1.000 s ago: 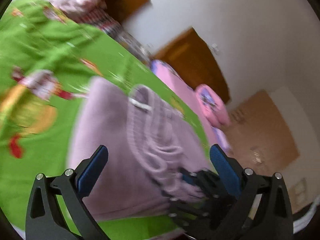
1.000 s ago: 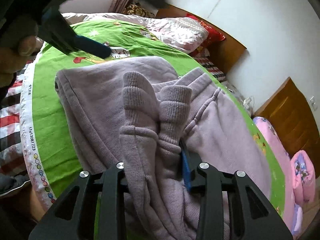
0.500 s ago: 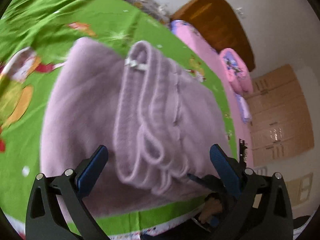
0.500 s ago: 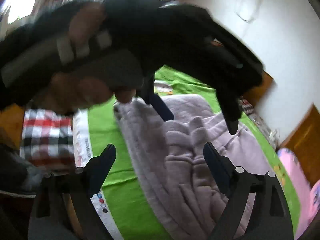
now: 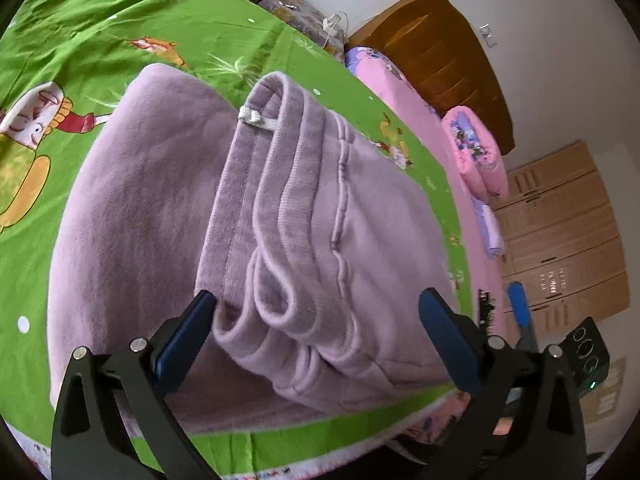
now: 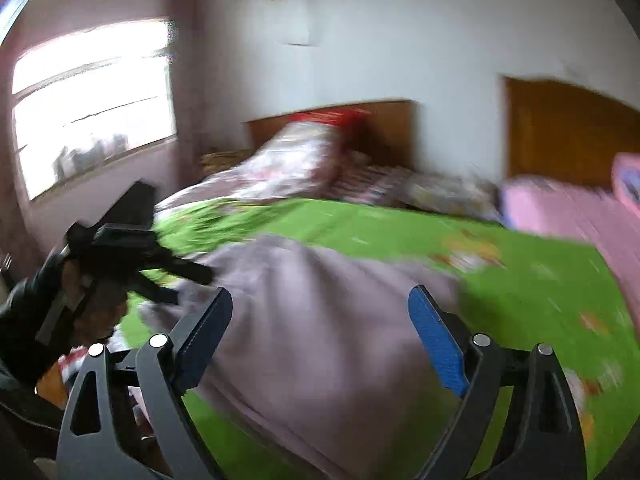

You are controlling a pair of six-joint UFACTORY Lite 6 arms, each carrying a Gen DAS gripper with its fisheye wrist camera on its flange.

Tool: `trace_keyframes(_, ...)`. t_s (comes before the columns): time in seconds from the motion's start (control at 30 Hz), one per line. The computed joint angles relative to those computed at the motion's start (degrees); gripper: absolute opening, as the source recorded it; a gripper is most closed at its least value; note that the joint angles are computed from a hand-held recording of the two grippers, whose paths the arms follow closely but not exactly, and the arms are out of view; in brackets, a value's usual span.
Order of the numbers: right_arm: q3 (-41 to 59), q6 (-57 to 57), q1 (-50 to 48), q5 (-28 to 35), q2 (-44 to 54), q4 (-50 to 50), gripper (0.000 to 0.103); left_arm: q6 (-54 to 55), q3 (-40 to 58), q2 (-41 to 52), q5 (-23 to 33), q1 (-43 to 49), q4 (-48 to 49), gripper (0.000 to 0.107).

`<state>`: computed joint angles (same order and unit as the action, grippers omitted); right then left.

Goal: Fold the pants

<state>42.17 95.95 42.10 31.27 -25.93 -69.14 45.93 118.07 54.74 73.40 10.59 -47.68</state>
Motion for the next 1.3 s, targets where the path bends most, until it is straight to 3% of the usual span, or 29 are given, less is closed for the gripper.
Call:
trace_keyframes(0.13,-8.4,-5.8,2.9,7.1,-9.1,12.7,0.087,3.3,-9.7,-5.0,-7.7,0.1,-0.2,0.1)
trace_keyframes(0.23,-11.7,-1.0,9.9,12.8,-10.2,14.9,0.087,5.3,-18.7,-11.1,-13.2,0.5,0.0,0.095)
trace_keyframes(0.37,-16.5,4.3,5.7,6.2,-11.9,10.7,0.087,3.0,-18.6,-11.7,-14.2,-1.3,3.4,0.095)
trace_keyframes(0.5,-16.0,6.6,4.0,2.0,-7.8,6.6,0.087,-1.9,-16.2,-11.0,-16.5,-2.2,3.3,0.051)
trace_keyframes(0.6,-16.4,6.0,7.4,3.8,-8.2,8.4,0.087,1.1,-20.1,-13.1,-18.2,-0.9,0.0,0.041)
trace_keyframes(0.73,-16.7,8.9,12.4,5.3,-6.0,8.6,0.087,3.4,-21.0,-12.3,-17.6,0.9,-2.8,0.046)
trace_keyframes(0.83,-14.3,12.6,12.6,8.4,-0.8,7.5,0.087,7.0,-21.3,-10.3,-14.9,2.0,-9.4,0.078)
trace_keyframes(0.87,-13.6,12.8,12.0,8.6,0.5,7.7,0.087,9.2,-23.4,-11.7,-16.0,1.2,-10.0,0.085)
trace_keyframes(0.9,-12.5,12.8,10.9,7.9,2.7,7.9,0.087,10.2,-25.7,-13.7,-18.9,0.0,-9.2,0.083)
trace_keyframes(0.93,-11.8,12.9,10.3,7.3,4.1,7.8,0.087,10.8,-29.5,-17.0,-24.1,-2.0,-7.7,0.081)
trace_keyframes(0.97,-11.1,13.4,10.1,6.8,5.5,7.3,0.087,9.9,-32.1,-19.2,-27.9,-3.2,-6.6,0.063)
trace_keyframes(1.0,-9.7,13.9,10.1,6.8,7.9,6.9,0.087,10.1,-33.5,-20.3,-29.4,-3.5,-6.6,0.059)
trace_keyframes(1.03,-8.4,13.8,10.3,7.0,10.0,7.1,0.087,12.3,-34.0,-20.5,-28.4,-2.9,-8.6,0.047)
trace_keyframes(1.07,-6.8,12.9,10.5,7.6,12.3,8.0,0.087,12.9,-33.5,-20.0,-26.7,-1.9,-9.5,0.042)
trace_keyframes(1.3,-5.6,13.4,10.1,8.7,14.6,10.7,0.087,17.1,-36.7,-27.7,-23.0,-0.7,-14.2,0.032)
